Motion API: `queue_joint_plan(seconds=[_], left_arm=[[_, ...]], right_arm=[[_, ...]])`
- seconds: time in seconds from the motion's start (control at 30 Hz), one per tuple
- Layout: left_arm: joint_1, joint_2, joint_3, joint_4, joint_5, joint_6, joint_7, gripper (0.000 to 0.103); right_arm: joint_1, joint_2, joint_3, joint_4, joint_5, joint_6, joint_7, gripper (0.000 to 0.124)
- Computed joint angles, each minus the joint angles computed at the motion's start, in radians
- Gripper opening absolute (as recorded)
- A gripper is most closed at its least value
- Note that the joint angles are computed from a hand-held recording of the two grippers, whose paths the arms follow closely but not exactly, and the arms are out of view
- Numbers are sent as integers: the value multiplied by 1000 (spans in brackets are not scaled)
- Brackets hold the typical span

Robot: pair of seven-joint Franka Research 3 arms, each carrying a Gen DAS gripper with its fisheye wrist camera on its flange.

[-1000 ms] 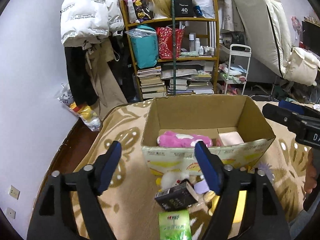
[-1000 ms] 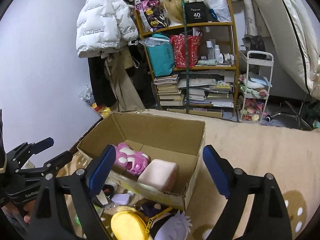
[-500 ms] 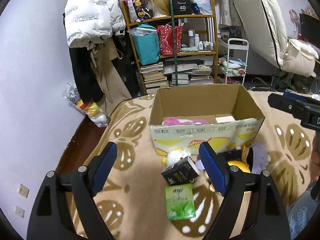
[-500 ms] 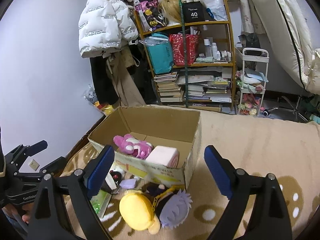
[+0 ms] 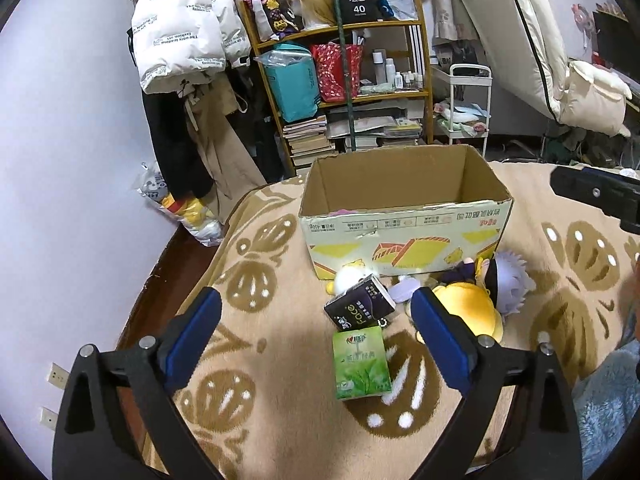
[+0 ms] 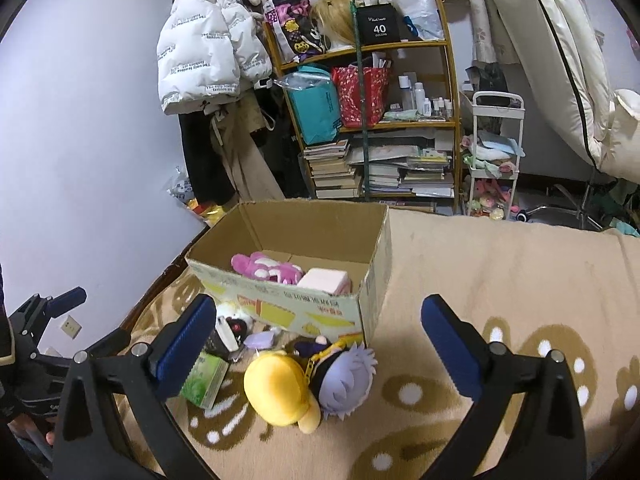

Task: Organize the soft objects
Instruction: 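Withdraw both open tools from the box toward the remaining items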

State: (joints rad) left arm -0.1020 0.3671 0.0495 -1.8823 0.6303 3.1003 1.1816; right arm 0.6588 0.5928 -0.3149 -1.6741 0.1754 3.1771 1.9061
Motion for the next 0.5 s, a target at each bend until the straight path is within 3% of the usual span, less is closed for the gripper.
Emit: queue_joint_plan(seconds=[0.1, 0.5], left_arm=[[32, 10, -39, 5, -36, -14, 32, 94], [99, 97, -129, 79, -193, -90, 157, 94]], right_arm=[[19, -8, -18, -23, 1, -1, 8, 103], [-35, 38, 29, 42, -55, -97, 44, 103]])
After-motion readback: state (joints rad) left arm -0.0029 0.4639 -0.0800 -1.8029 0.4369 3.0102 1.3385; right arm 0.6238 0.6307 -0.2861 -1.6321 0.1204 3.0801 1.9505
